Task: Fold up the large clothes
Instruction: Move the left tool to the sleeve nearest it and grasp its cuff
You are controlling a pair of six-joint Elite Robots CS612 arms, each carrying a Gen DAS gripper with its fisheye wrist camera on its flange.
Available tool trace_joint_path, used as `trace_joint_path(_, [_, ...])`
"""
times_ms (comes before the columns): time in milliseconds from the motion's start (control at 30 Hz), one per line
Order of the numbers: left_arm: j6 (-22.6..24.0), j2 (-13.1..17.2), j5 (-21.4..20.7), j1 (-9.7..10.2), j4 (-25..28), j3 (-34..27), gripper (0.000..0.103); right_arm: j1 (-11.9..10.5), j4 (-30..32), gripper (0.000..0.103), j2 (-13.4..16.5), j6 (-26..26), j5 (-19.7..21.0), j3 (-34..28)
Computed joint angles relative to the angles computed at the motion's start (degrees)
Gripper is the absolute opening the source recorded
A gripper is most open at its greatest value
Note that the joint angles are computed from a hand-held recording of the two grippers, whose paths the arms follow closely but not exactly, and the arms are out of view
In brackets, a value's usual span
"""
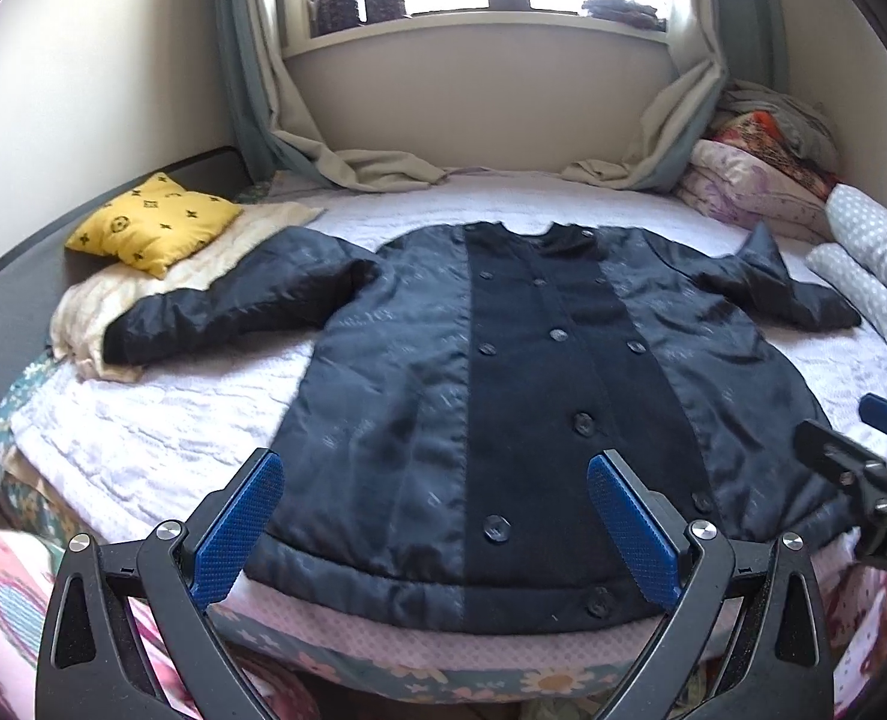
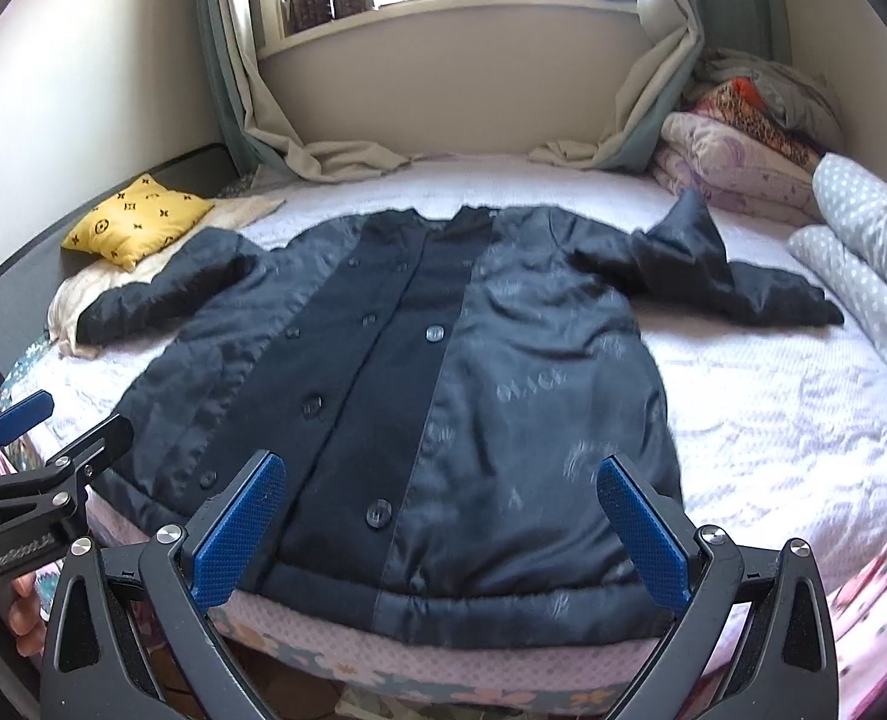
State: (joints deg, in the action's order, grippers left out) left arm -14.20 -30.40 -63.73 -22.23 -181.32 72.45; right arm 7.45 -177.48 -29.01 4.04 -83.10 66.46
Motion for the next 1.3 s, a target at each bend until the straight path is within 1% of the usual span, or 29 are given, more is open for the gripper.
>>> trace_joint_path(133, [-0.9, 0.1, 0.4, 0.94, 1.0, -1.8, 0.103, -0.5, 1.6, 0.103, 0.3, -1.1, 1.8, -2.4])
trace_joint_path(267, [0.4, 0.9, 3.8, 1.69, 0.7, -5.0, 0.103, -0.8, 5.1, 0.103, 1.0, -4.8, 2.7, -6.4])
trace_joint_path(333, [0.5, 1.2, 5.0, 2.1, 0.8, -6.6, 0.103, -1.0, 7.4, 0.103, 1.6, -7.2, 3.0, -9.3])
trace_joint_path(367, [0.6, 1.3, 5.1, 2.48, 1.0, -7.8, 0.103, -1.1, 8.9, 0.103, 1.9, -8.1, 3.8, -11.0])
trace_joint_path(400, [0.7, 1.4, 5.4, 2.68, 0.8, -8.4, 0.103, -1.4, 11.1, 0.103, 2.5, -8.5, 5.1, -13.3])
trace_joint_path(467, [1.0, 1.9, 6.4, 3.15, 0.1, -10.2, 0.103, -1.6, 13.1, 0.103, 3.5, -8.6, 6.5, -16.8])
trace_joint_path(500, [1.0, 2.1, 6.7, 3.35, -0.1, -11.0, 0.103, -1.6, 13.4, 0.103, 4.2, -9.0, 6.3, -18.6])
trace_joint_path(600, [0.8, 3.3, 7.6, 4.09, 0.0, -14.3, 0.103, -0.8, 10.4, 0.103, 6.7, -10.9, 1.3, -24.1])
trace_joint_path(667, [0.7, 4.4, 7.9, 4.63, 0.8, -17.0, 0.103, -0.5, 8.3, 0.103, 8.8, -11.7, -0.5, -28.1])
trace_joint_path(733, [-0.3, 5.4, 6.6, 5.39, 2.8, -19.5, 0.103, -0.7, 8.1, 0.103, 11.1, -10.8, 0.4, -32.5])
trace_joint_path(833, [-2.6, 6.6, 4.3, 6.39, 6.3, -22.7, 0.103, -1.1, 9.0, 0.103, 13.7, -8.4, 2.0, -37.3])
trace_joint_path(900, [-4.9, 7.4, 0.7, 7.43, 9.5, -24.9, 0.103, -1.3, 8.6, 0.103, 15.0, -7.8, 2.1, -38.8])
trace_joint_path(933, [-7.0, 7.7, -1.5, 8.2, 11.4, -26.1, 0.103, -1.3, 8.6, 0.103, 15.4, -8.3, 1.9, -39.2])
trace_joint_path(1000, [-12.0, 8.4, -4.6, 9.46, 14.6, -28.0, 0.103, -1.2, 9.8, 0.103, 16.4, -10.0, 0.8, -40.6])
trace_joint_path(1067, [-14.9, 9.4, -7.6, 10.67, 16.6, -29.9, 0.103, -1.4, 11.2, 0.103, 16.9, -9.7, 2.0, -41.5])
trace_joint_path(1133, [-15.8, 10.2, -8.7, 11.47, 18.4, -31.5, 0.103, -1.6, 12.9, 0.103, 17.5, -9.0, 2.7, -42.6])
trace_joint_path(1233, [-16.4, 11.5, -7.8, 12.27, 21.3, -33.8, 0.103, -1.8, 16.4, 0.103, 18.3, -8.7, 4.1, -44.2])
trace_joint_path(1300, [-18.0, 12.3, -8.3, 12.98, 23.4, -35.0, 0.103, -1.9, 18.5, 0.103, 18.8, -8.5, 5.1, -45.4])
